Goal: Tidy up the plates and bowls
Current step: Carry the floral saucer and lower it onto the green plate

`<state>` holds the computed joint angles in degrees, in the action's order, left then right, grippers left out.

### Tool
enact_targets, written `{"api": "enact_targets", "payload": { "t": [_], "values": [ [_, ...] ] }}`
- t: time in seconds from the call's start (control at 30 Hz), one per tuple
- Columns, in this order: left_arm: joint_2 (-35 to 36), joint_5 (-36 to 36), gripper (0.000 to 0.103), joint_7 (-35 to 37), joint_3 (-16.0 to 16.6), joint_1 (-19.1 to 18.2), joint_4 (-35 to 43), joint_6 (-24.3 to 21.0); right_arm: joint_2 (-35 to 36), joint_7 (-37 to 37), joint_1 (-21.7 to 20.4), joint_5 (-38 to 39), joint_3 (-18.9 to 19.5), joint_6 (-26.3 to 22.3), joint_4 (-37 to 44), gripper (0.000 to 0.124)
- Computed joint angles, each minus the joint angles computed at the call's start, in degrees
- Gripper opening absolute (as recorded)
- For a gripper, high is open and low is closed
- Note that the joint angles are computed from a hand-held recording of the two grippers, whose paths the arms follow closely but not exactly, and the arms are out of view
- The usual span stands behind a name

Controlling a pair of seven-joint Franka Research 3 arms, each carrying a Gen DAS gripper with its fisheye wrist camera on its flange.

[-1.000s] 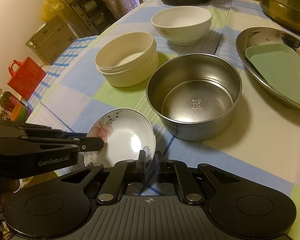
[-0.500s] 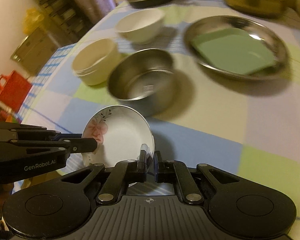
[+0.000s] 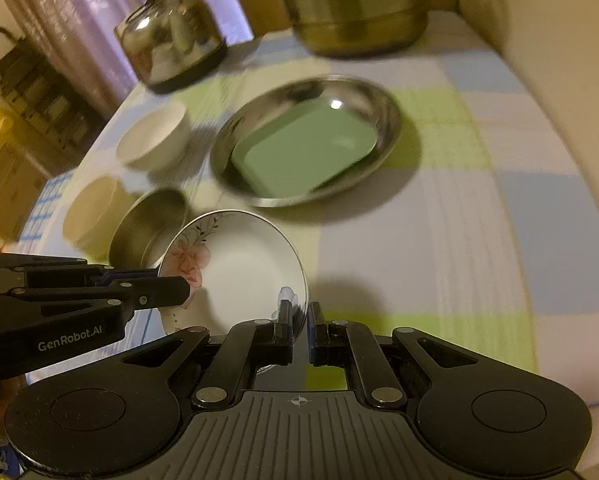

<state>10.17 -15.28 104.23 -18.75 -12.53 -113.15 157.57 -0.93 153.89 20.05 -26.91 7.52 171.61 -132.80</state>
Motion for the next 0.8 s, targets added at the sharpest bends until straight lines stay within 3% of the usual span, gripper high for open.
{"api": "enact_targets", "payload": {
  "t": [0.37, 0.8],
  "values": [
    [12.3, 10.4, 0.009, -7.9, 0.5, -1.2, 17.6, -1.9, 6.1, -0.5, 0.8, -2.4, -5.3, 0.1, 9.4, 0.007],
    [25.7, 14.8, 0.009, -10.5, 1.1, -1.9, 37.3, -11.1, 16.0, -14.2, 3.7, 13.8, -9.9, -2.7, 21.1, 0.007]
  ]
}}
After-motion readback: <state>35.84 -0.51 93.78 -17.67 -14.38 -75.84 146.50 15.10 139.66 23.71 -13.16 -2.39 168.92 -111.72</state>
